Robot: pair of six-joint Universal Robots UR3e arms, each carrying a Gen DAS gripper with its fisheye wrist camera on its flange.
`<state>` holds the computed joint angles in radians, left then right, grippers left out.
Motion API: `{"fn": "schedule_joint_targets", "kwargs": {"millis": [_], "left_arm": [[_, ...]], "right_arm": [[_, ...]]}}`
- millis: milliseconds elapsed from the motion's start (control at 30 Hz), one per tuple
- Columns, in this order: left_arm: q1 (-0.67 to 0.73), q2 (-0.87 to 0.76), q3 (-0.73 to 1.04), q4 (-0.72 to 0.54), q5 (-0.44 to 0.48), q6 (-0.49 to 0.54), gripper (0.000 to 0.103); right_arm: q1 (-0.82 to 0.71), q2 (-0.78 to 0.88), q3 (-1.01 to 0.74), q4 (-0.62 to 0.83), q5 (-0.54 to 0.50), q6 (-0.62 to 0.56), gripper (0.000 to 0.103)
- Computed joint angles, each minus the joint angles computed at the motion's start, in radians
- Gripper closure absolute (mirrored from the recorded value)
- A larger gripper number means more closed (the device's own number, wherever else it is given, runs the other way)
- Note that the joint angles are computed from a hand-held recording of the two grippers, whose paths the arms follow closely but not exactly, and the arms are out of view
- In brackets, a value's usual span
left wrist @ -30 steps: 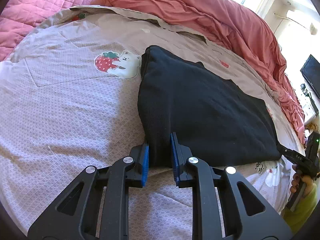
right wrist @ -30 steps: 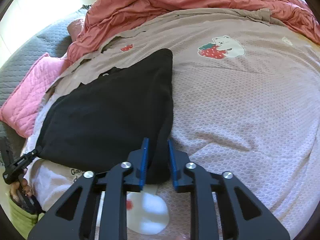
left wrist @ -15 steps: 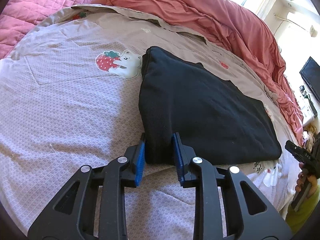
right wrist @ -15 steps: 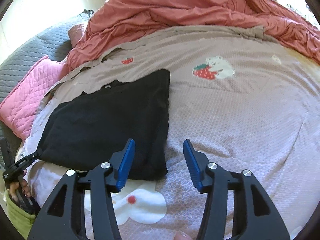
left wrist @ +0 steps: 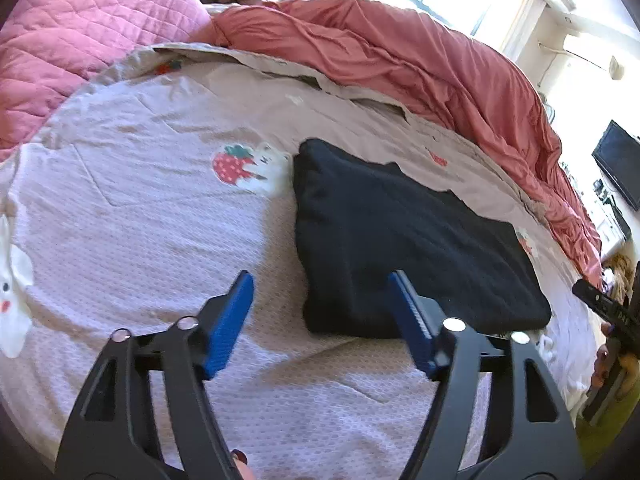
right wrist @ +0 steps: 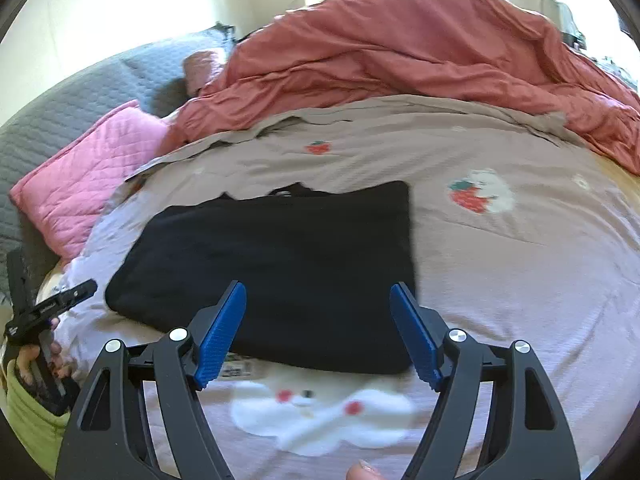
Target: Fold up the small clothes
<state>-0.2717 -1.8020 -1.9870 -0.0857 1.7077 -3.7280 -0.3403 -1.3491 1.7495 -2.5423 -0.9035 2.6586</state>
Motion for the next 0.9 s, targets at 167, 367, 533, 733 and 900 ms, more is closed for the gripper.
{"fn": "schedule_joint_targets", "kwargs": {"millis": [167,367,533,733,900], "left_arm": [[0.040,0.048,-0.065,0.032,0.003,-0.026,0.030],[0.073,0.111,-0.129,0.041,0.052,-0.046,0.028],[0.093,0.130,-0.164,0.057,0.091,-0.071,0.017],[0.114,0.140,-0.193,0.073,0.119,-0.096,0.016],[0.139,0.148,-0.210,0.081,0.100,-0.101,0.015]], "right_arm": [[0.117,0.011,0.008,-0.010,-0.023,-0.014,0.030],[0.305,0.067,-0.001,-0.071,-0.095,-0.014,0.029],[0.470,0.155,-0.067,-0.150,-0.175,0.008,0.029],[0.636,0.294,-0.210,-0.204,-0.300,0.067,0.029],[0.735,0.407,-0.332,-0.220,-0.391,0.068,0.029]]}}
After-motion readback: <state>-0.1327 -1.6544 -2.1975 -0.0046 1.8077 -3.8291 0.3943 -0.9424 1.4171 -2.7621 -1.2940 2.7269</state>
